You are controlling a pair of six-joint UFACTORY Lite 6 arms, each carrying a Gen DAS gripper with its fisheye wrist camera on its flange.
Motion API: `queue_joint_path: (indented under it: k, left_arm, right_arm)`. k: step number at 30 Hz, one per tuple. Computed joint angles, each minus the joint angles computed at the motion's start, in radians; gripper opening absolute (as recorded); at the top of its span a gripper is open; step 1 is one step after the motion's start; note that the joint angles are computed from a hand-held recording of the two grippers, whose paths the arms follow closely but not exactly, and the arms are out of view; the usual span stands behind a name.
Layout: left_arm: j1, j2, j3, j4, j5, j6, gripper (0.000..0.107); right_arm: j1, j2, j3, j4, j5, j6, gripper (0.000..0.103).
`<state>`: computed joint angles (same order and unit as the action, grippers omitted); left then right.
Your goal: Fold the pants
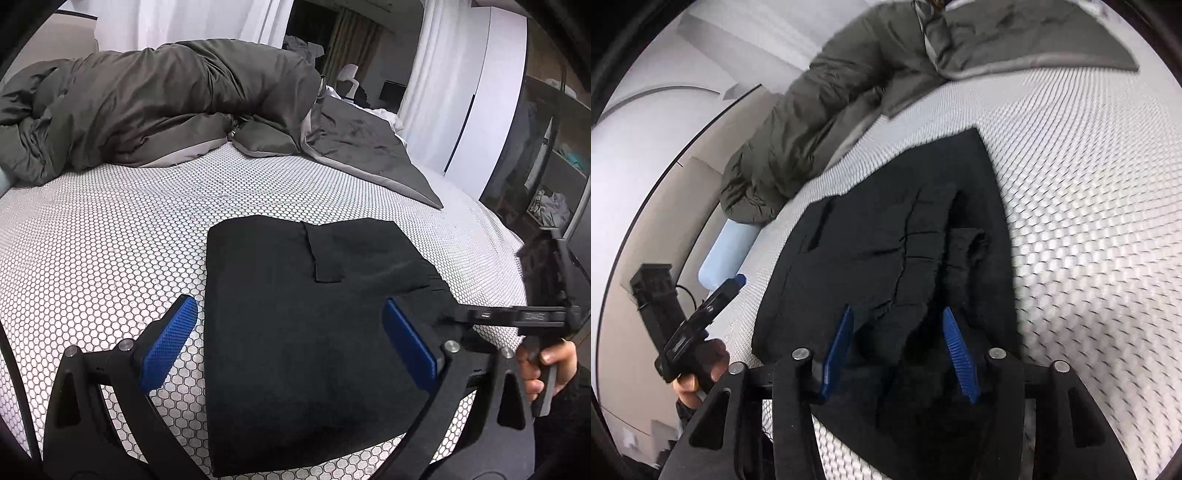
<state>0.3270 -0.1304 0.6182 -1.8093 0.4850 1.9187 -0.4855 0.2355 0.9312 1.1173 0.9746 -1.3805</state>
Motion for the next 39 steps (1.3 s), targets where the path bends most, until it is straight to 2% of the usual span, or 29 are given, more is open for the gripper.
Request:
queue_joint_path:
  k: [1,2,4,5,7,10,12,14,16,18,19,20,23,27,28,29,31,35,37,38,39]
  left_arm:
    - [0.001,0.001,-0.002,-0.01,-0.003,0.013,0.099]
    - [-0.001,0.0,-0.003,-0.014,-0.009,0.016,0.099]
    - [0.006,0.001,-0.003,-0.015,-0.012,0.023,0.099]
    - [0.011,-0.001,-0.003,-0.007,-0.012,0.016,0.099]
    - [0.036,-0.013,-0.006,0.019,0.007,-0.008,0.099]
    - [0.066,-0.025,-0.012,0.063,0.032,-0.04,0.099]
    - [0.062,-0.021,-0.015,0.075,0.015,-0.036,0.099]
    - [0.044,-0.008,-0.014,0.077,-0.011,-0.024,0.099]
    - [0.004,0.011,-0.012,0.07,-0.068,-0.006,0.099]
    - [-0.035,0.02,-0.015,0.054,-0.109,0.019,0.099]
    - [-0.058,0.018,-0.021,0.027,-0.127,0.049,0.099]
    - [-0.074,0.017,-0.027,0.001,-0.135,0.075,0.099]
    - [-0.118,0.016,-0.042,-0.051,-0.149,0.134,0.099]
    - [-0.174,0.026,-0.044,-0.118,-0.173,0.195,0.099]
    - [-0.185,0.028,-0.044,-0.137,-0.18,0.21,0.099]
    - [-0.192,0.03,-0.045,-0.162,-0.185,0.23,0.099]
    - [-0.186,0.023,-0.049,-0.162,-0.183,0.231,0.099]
    - [-0.14,-0.008,-0.065,-0.079,-0.146,0.153,0.099]
    - [-0.134,0.004,-0.06,-0.059,-0.149,0.141,0.099]
    - [-0.143,0.013,-0.055,-0.062,-0.161,0.147,0.099]
    - [-0.161,0.022,-0.053,-0.07,-0.184,0.164,0.099]
  right_arm:
    - [0.022,0.009,0.006,0.008,-0.03,0.004,0.023]
    - [0.045,0.005,0.007,0.013,-0.067,0.004,0.016]
    - [0.06,-0.036,-0.011,0.027,-0.098,-0.022,0.009]
    - [0.05,-0.113,-0.052,0.033,-0.08,-0.047,0.008]
    - [-0.006,-0.258,-0.117,0.033,0.003,-0.084,0.008]
    - [-0.089,-0.43,-0.218,0.002,0.073,-0.112,0.008]
    - [-0.083,-0.449,-0.268,-0.043,0.007,-0.119,0.008]
    - [-0.012,-0.358,-0.284,-0.079,-0.168,-0.111,0.01]
    - [-0.006,-0.288,-0.274,-0.069,-0.201,-0.137,0.013]
    - [-0.053,-0.295,-0.257,-0.068,-0.128,-0.137,0.026]
    - [-0.071,-0.317,-0.254,-0.058,-0.106,-0.137,0.04]
    - [-0.1,-0.323,-0.249,-0.034,-0.08,-0.156,0.049]
    - [-0.111,-0.262,-0.21,-0.038,-0.044,-0.127,0.049]
    - [-0.014,-0.098,-0.136,-0.021,-0.112,-0.084,0.048]
    - [0.007,-0.08,-0.129,-0.009,-0.135,-0.087,0.041]
    - [0.019,-0.081,-0.128,0.006,-0.149,-0.1,0.026]
    - [0.0,-0.145,-0.144,0.016,-0.097,-0.115,0.016]
    - [-0.071,-0.393,-0.257,-0.018,0.014,-0.136,0.016]
    - [-0.037,-0.405,-0.286,-0.055,-0.081,-0.146,0.02]
    - [0.013,-0.348,-0.281,-0.103,-0.186,-0.129,0.029]
    - [0.043,-0.328,-0.302,-0.11,-0.28,-0.126,0.031]
